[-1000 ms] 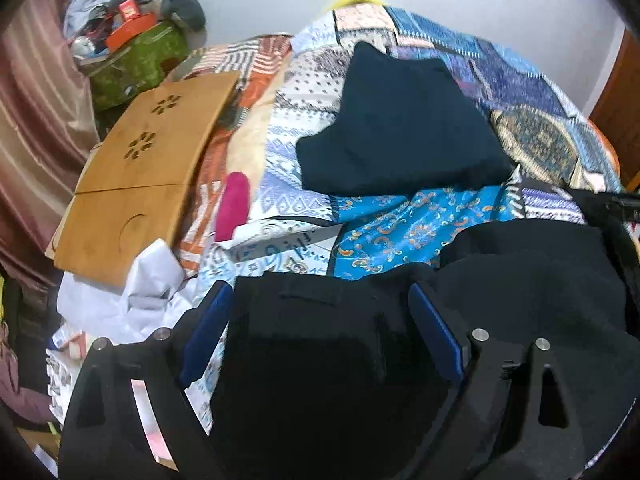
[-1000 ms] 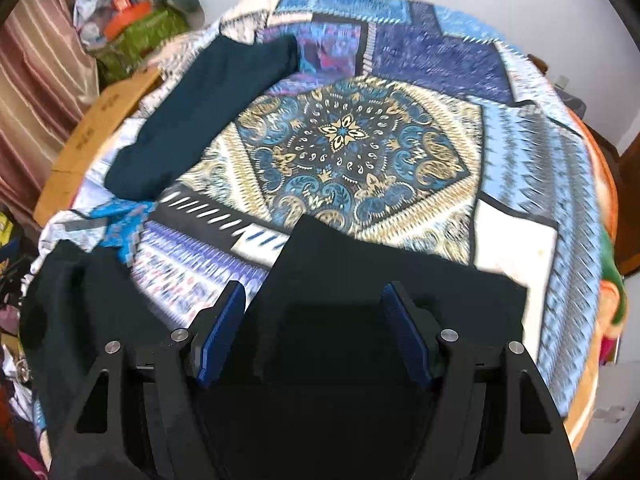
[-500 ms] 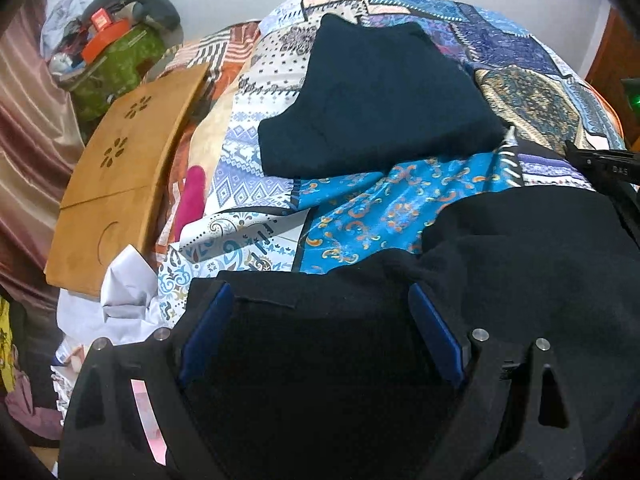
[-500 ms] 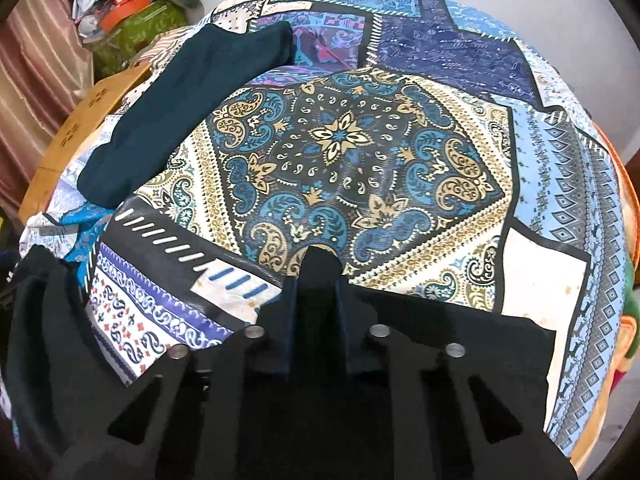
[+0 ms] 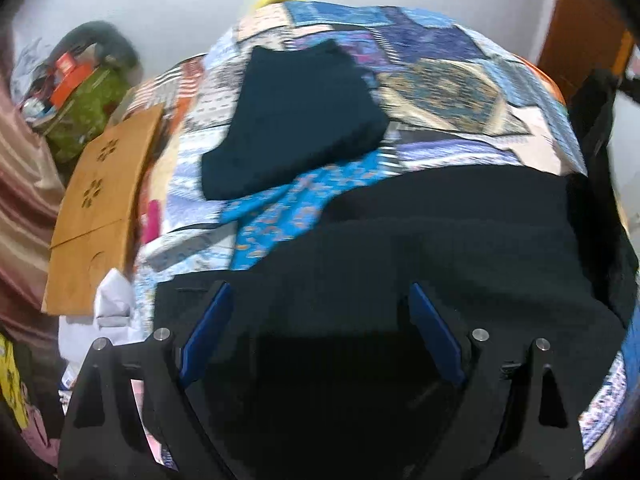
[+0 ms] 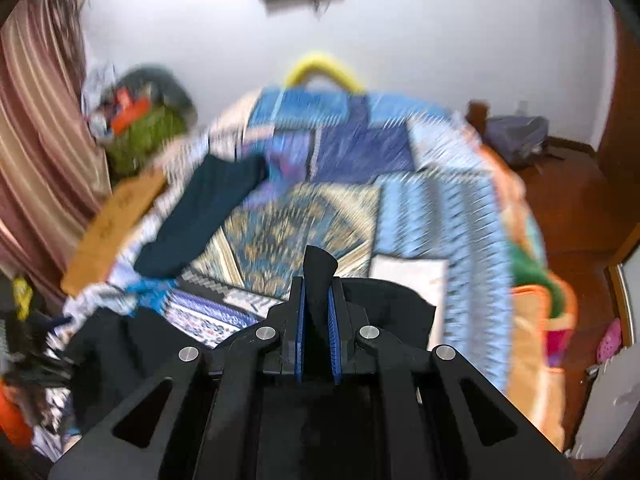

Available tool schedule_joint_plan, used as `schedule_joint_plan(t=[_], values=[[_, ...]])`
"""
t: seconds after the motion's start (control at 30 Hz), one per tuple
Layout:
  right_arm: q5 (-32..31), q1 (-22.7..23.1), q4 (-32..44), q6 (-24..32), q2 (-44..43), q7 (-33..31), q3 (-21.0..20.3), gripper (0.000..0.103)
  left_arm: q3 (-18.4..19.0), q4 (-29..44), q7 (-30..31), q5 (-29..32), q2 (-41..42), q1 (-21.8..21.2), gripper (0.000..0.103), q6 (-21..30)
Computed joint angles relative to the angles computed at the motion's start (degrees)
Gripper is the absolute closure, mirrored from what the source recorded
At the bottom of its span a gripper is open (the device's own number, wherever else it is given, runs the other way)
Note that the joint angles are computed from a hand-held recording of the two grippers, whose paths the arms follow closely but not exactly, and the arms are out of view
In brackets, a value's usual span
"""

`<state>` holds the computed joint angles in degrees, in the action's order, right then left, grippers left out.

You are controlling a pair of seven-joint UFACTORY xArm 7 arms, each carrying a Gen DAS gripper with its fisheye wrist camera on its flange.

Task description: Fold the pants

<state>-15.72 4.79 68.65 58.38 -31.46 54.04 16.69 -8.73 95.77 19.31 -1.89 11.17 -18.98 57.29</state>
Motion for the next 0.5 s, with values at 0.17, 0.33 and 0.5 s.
schedule_joint_plan(t=[0.17,0.33,0.5], values=[[-1.5,-1.1,-0.6,3.8,-7.8,0.3,1.6,0.094,-1.6,-1.3,0.8,-0.1,-1.5,-2.1,0.014,1.6],[0.7,-1.0,-6.6,7.8,-15.6,0.7,3.4,0.094,-2.4,-5.1,1.3,2.5,-3.7,-4.4,0.013,1.1],[6.4,1.2,-16.0,12.9,-23.4,3.8,4.5,0.094,-2.4,-8.9,1.5,2.1,-6.3,-4.6,0.013,-0.7]])
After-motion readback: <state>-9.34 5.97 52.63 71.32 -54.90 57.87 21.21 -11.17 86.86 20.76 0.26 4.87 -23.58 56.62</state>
